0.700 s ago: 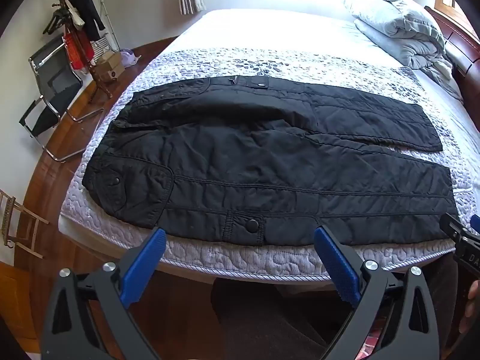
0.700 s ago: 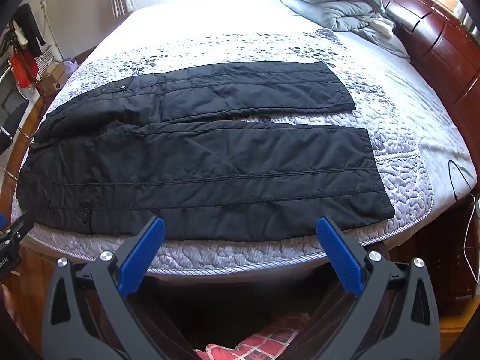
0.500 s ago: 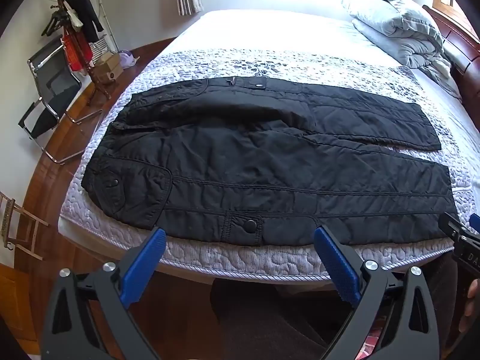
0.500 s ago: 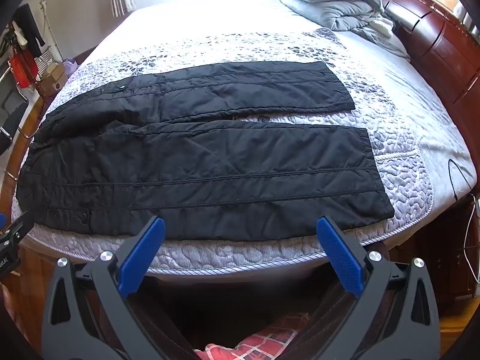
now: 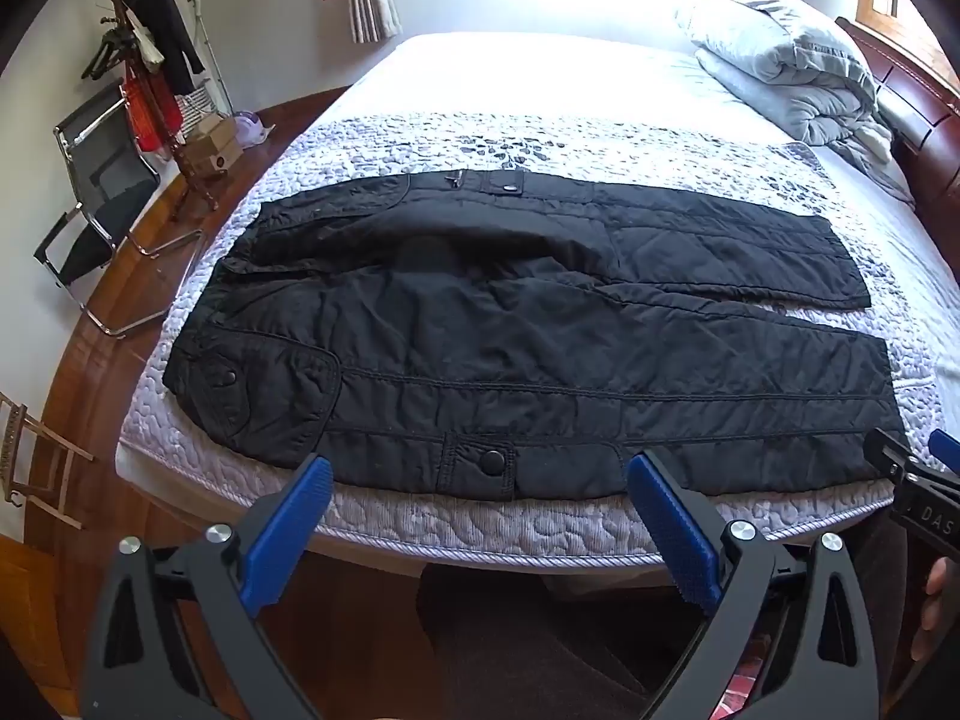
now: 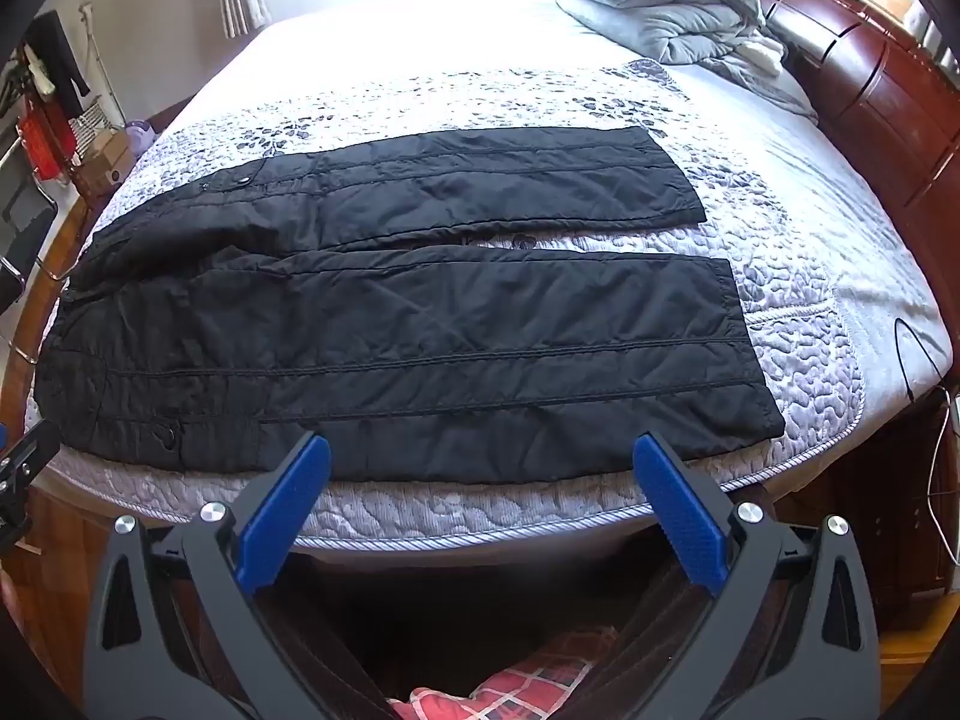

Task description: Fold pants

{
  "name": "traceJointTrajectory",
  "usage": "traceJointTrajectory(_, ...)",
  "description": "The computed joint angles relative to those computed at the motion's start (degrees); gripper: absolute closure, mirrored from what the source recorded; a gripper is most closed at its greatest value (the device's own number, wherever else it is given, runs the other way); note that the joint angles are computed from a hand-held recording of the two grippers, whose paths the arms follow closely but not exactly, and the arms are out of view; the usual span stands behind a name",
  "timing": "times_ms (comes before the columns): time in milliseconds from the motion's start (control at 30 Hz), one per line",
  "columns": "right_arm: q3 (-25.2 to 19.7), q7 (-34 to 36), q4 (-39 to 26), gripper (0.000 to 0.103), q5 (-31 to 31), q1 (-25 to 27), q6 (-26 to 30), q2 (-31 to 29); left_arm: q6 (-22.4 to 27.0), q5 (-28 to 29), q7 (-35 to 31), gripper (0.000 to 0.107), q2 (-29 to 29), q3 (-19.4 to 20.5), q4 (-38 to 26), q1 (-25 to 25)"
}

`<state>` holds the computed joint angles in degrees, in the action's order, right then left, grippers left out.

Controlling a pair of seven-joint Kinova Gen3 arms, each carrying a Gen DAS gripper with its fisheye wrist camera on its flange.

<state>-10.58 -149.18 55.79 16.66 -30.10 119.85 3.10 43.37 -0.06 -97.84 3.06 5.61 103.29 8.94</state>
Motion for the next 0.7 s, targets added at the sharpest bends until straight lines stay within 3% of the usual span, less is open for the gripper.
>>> traceJointTrajectory(700, 0.16, 0.34, 0.77, 0.002, -0.98, 0.76, -0.75, -0.47, -0.22, 1.54, -1.06, 0.008, -0.21, -0.06, -0.42, -0.3)
